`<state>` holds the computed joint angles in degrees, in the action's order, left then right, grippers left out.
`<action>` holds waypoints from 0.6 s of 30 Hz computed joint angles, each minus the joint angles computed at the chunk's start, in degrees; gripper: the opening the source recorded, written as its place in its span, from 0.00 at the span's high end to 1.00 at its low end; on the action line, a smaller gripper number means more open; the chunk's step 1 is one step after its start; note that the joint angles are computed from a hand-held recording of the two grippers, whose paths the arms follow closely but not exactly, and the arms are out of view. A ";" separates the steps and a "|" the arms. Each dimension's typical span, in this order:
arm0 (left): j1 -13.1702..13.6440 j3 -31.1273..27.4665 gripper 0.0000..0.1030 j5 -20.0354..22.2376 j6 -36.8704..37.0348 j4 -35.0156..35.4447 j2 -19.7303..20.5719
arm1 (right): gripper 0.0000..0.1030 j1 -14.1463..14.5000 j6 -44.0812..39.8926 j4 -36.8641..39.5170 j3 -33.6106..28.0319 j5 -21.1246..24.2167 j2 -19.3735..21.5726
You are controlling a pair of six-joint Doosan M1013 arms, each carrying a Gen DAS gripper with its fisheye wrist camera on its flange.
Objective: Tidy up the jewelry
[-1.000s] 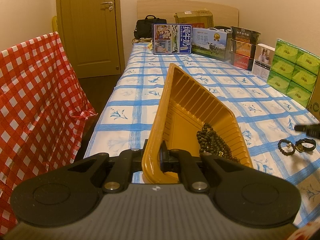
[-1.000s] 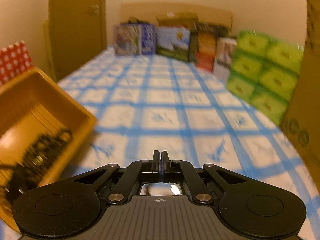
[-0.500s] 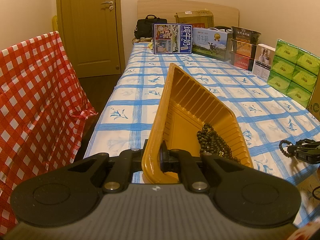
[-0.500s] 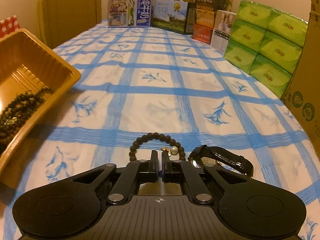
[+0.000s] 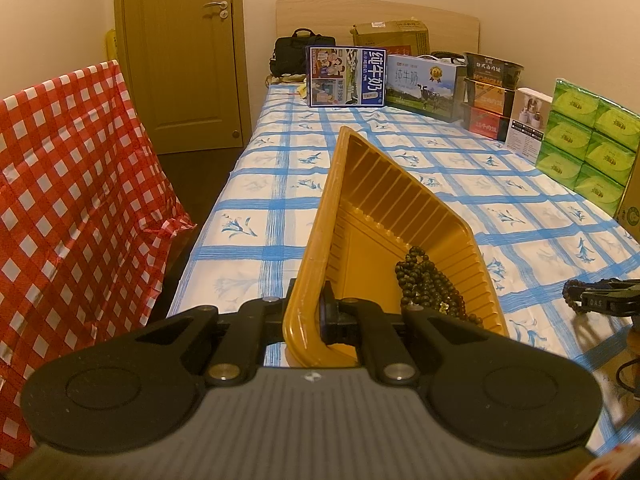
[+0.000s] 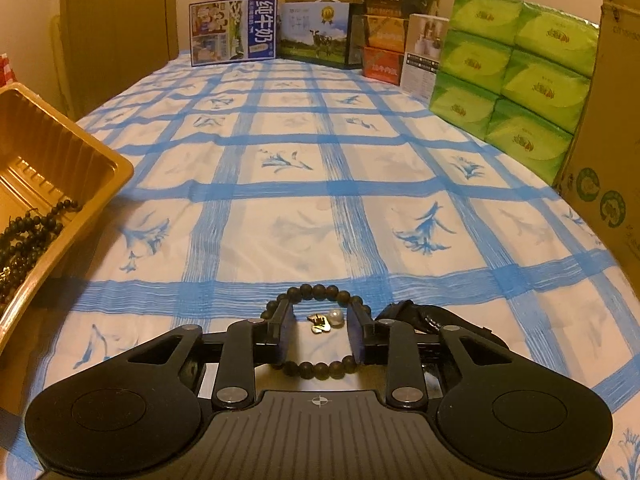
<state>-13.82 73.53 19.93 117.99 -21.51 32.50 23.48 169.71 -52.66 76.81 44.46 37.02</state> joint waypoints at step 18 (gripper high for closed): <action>-0.01 0.00 0.93 0.00 -0.07 0.07 0.00 | 0.81 3.25 -0.99 -11.21 -2.13 -4.31 -0.53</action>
